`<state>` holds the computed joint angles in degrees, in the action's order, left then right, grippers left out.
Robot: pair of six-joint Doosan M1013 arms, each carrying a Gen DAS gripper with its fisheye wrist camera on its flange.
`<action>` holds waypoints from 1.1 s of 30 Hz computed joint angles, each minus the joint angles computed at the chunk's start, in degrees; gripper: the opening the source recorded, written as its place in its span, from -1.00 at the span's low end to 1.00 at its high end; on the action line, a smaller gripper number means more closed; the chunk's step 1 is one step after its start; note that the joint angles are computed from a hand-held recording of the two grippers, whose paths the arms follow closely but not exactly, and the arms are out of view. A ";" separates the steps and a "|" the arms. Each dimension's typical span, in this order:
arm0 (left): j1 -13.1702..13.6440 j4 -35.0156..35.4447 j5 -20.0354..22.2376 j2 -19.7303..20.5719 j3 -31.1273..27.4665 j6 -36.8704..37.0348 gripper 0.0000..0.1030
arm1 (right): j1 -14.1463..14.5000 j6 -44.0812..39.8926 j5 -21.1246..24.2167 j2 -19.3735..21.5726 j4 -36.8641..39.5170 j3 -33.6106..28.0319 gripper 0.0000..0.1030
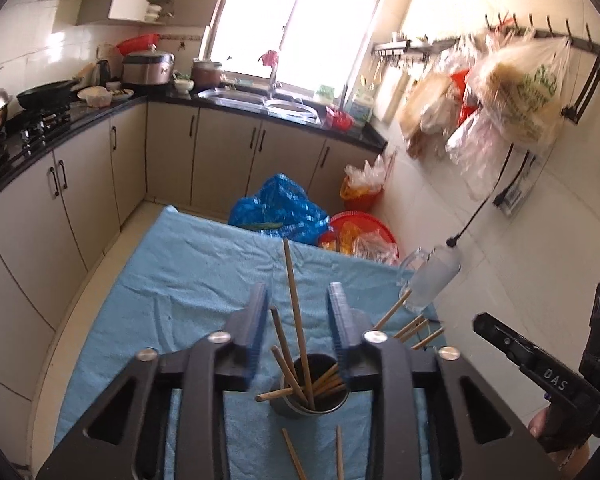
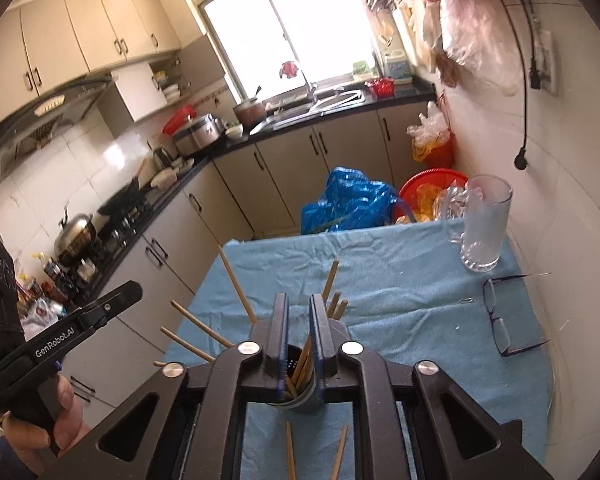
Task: Organize utensils
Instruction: 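Open the right tool into the holder while the left tool releases its chopstick, then withdraw both tools from the holder toward the two remaining chopsticks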
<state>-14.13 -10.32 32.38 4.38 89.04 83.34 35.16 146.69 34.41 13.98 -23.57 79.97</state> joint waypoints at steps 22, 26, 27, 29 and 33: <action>0.45 5.98 12.31 -3.89 12.84 -10.05 -0.20 | -1.59 -4.23 5.21 -2.61 25.22 13.96 -0.16; -0.31 5.77 15.70 -3.08 13.67 -7.26 -0.19 | -1.12 -7.68 6.04 -1.60 29.35 13.94 -0.16; -0.48 5.83 16.39 -2.96 13.82 -6.14 -0.19 | -1.00 -8.82 6.04 -1.36 30.66 13.98 -0.16; -0.79 6.26 16.69 -2.95 14.04 -5.40 -0.18 | -0.63 -10.41 6.10 -0.92 32.54 13.99 -0.16; -1.66 8.01 16.01 -3.31 14.60 -4.72 -0.18 | 0.07 -11.05 6.98 0.00 32.43 13.19 -0.16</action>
